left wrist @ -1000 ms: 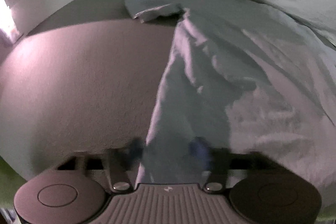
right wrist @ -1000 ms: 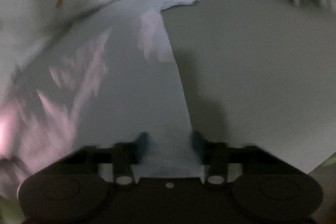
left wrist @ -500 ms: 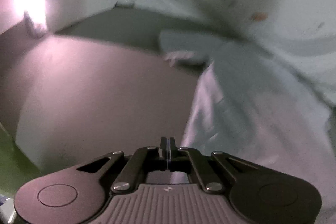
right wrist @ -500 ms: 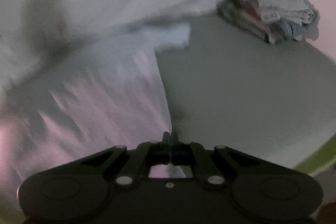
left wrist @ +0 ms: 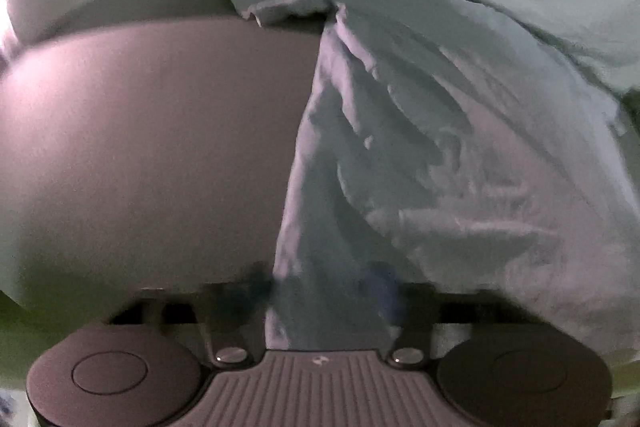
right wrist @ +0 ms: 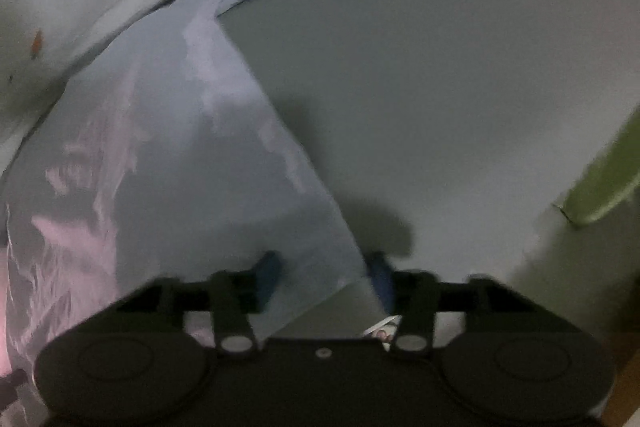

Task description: Fold clothes

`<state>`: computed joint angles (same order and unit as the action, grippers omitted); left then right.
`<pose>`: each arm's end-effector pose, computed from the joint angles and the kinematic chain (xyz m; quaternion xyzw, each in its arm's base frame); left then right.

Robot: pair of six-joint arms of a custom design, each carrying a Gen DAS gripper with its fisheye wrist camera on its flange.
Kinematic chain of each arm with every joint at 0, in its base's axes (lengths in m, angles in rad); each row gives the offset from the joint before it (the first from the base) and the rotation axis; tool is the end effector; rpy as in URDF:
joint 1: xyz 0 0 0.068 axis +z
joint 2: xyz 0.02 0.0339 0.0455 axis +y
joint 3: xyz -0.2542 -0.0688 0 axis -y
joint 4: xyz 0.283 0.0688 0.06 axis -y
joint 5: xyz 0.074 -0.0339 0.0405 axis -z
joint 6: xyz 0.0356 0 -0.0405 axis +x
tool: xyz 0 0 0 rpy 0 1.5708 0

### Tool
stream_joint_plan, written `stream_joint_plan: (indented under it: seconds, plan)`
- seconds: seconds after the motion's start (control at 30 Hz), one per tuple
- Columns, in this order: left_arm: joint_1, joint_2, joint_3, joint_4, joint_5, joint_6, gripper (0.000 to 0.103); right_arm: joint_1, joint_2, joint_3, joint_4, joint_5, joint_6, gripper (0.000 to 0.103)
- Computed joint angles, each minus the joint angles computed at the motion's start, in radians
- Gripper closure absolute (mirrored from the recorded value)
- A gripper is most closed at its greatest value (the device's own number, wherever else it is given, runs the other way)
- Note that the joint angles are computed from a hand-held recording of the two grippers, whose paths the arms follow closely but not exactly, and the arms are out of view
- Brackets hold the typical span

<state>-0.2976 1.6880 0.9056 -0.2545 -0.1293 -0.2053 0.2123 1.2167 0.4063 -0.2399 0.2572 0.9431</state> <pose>0.3344 -0.0978 0.1149 0.0274 0.9623 -0.0051 0.2705 0.2212 0.0384 0.0942 0.3733 0.8833 0.0355 0.2815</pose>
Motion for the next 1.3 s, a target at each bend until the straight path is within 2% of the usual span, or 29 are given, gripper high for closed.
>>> stream_joint_plan:
  seconds: [0.03,0.1,0.23,0.33,0.4,0.47,0.53,0.6,0.67,0.77,0.83,0.87,0.9,0.93,0.97,1.03,1.13,1.2,1.3]
  plan:
    - [0.000,-0.002,0.013,-0.020,0.000,-0.004,0.097,-0.003,-0.044,-0.011,-0.017,0.000,-0.004,0.101]
    - [0.035,-0.074,0.012,-0.073,0.054,-0.052,0.097,-0.002,-0.174,-0.033,-0.077,0.005,0.013,0.101]
    - [0.106,-0.256,0.021,-0.156,0.130,-0.132,0.102,0.039,-0.551,-0.033,-0.260,0.052,0.074,0.101]
    - [0.137,-0.307,0.039,-0.183,0.131,-0.123,0.103,0.107,-0.580,0.055,-0.333,0.136,0.032,0.101]
    - [0.141,-0.254,0.041,-0.173,0.089,-0.096,0.103,0.093,-0.493,0.092,-0.353,0.140,-0.028,0.101]
    - [0.142,-0.174,0.050,-0.176,0.062,-0.092,0.103,0.070,-0.271,0.140,-0.370,0.145,-0.099,0.099]
    - [0.140,-0.092,0.071,-0.199,0.051,-0.102,0.102,0.100,-0.048,0.208,-0.421,0.219,-0.129,0.099]
    - [0.127,-0.089,0.051,-0.185,0.046,-0.113,0.100,0.135,0.015,0.221,-0.452,0.277,-0.153,0.092]
    - [0.113,-0.089,0.045,-0.180,0.046,-0.133,0.099,0.144,0.007,0.215,-0.414,0.292,-0.202,0.055]
    - [0.101,-0.029,0.113,-0.205,0.051,-0.189,0.087,0.086,0.057,0.246,-0.294,0.228,-0.300,0.053]
    - [0.094,0.015,0.181,-0.247,0.065,-0.228,0.084,0.053,0.139,0.297,-0.213,0.154,-0.376,0.051]
    - [0.084,0.041,0.223,-0.264,0.070,-0.243,0.077,0.053,0.181,0.323,-0.170,0.134,-0.411,0.048]
    - [0.077,0.057,0.246,-0.271,0.063,-0.247,0.067,0.056,0.225,0.348,-0.122,0.115,-0.453,0.044]
    - [0.069,0.071,0.267,-0.276,0.055,-0.249,0.064,0.060,0.270,0.373,-0.071,0.096,-0.502,0.028]
    - [0.062,0.085,0.288,-0.282,0.047,-0.251,0.060,0.063,0.315,0.400,-0.022,0.075,-0.550,0.021]
    - [0.049,0.118,0.335,-0.316,0.021,-0.246,0.060,0.065,0.429,0.477,0.041,0.031,-0.619,0.020]
    - [0.048,0.153,0.379,-0.336,0.010,-0.223,0.059,0.070,0.559,0.582,0.062,-0.038,-0.640,0.020]
    - [0.071,0.149,0.377,-0.328,0.028,-0.193,0.043,0.084,0.632,0.645,0.073,-0.068,-0.651,0.021]
    - [0.134,0.151,0.375,-0.300,0.095,-0.153,0.035,0.181,0.695,0.733,0.062,0.008,-0.636,0.029]
